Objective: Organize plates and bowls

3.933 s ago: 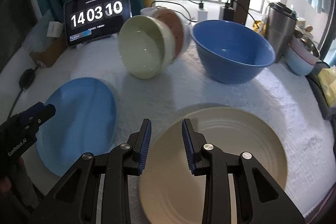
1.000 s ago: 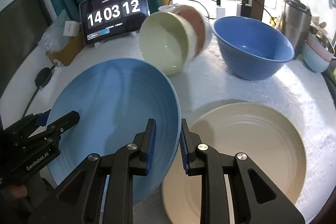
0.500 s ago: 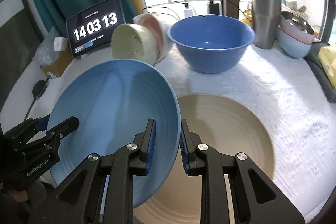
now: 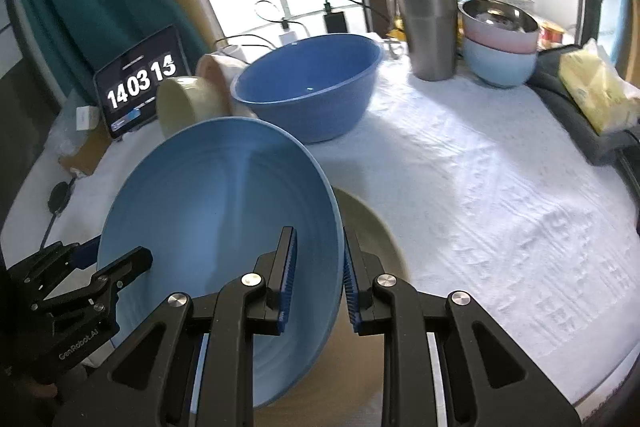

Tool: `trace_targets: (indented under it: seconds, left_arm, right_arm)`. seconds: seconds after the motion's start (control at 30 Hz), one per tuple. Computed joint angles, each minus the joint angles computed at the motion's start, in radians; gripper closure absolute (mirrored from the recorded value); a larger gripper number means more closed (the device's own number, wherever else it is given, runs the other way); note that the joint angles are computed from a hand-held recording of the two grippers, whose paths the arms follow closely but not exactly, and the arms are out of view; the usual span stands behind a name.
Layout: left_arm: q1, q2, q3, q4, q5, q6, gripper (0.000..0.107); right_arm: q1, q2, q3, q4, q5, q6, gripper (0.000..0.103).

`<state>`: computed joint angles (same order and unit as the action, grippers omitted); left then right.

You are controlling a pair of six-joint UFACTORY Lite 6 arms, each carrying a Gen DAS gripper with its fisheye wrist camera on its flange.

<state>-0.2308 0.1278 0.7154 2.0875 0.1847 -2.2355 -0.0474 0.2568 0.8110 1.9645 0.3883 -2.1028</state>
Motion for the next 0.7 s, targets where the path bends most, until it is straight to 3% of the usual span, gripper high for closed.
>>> trace_targets:
  seconds: [0.3,0.6,0.7]
  left_arm:
    - [-0.109,0.126,0.11,-0.286,0.041,0.245,0.061]
    - [-0.134,0.229,0.18,-0.447,0.058,0.394,0.06]
    - [-0.151,0.244,0.181,-0.422,0.085,0.37,0.06]
  right_arm:
    - [-0.134,0.067,0.033,-0.093,0.061,0.019,0.078]
    - [-0.177,0.067,0.028,-0.126,0.119,0.019,0.078]
    - [-0.178,0.061,0.024,-0.115,0.122,0.007,0.078]
